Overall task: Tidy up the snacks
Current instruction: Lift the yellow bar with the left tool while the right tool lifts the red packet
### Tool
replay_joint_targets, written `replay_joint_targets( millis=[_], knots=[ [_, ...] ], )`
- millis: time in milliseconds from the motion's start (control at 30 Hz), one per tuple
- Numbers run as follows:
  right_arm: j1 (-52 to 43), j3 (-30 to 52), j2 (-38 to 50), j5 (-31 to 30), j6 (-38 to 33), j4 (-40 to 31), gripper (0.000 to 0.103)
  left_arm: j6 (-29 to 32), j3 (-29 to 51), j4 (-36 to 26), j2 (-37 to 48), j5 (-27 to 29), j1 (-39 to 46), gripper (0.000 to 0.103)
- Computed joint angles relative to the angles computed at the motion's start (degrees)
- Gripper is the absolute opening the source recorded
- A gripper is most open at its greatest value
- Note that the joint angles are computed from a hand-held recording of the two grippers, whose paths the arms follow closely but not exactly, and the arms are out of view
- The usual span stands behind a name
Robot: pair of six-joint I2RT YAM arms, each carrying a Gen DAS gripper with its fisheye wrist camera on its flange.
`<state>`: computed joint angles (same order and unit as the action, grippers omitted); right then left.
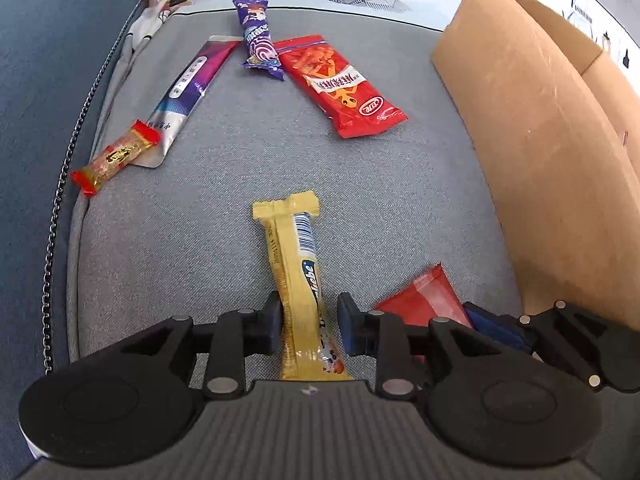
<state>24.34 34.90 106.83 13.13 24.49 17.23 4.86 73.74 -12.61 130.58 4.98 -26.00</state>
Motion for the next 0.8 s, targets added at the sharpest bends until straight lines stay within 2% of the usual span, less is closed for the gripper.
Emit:
replay_joint_targets(
  millis=[100,233,300,467,800],
  knots=[
    [0.1,0.0,-0.1,0.0,0.0,-0.1,0.05,-0.5,-0.1,0.4,0.1,-0.3,-0.1,0.031],
    [0.0,-0.1,-0.1,0.1,-0.2,0.0,0.05,-0.6,0.0,0.4,0.0,-0.8,0.0,0.018],
    [0.0,-0.1,-0.1,0.3,-0.2,0.1,0.049,-0.8,0.1,0.3,-0.1,-0.3,0.3,0.016],
    [0.5,-1.2,-0.8,1.6,-0.1,1.5,0.046,-1.9,-0.6,1.6,-0.7,-0.1,0.7,0.015],
    [0.8,-3.0,-2.3,2.6,0.0,4.7,0.045,-4.9,-3.0,5.6,-2.8,2.1,1.7,0.014]
  ],
)
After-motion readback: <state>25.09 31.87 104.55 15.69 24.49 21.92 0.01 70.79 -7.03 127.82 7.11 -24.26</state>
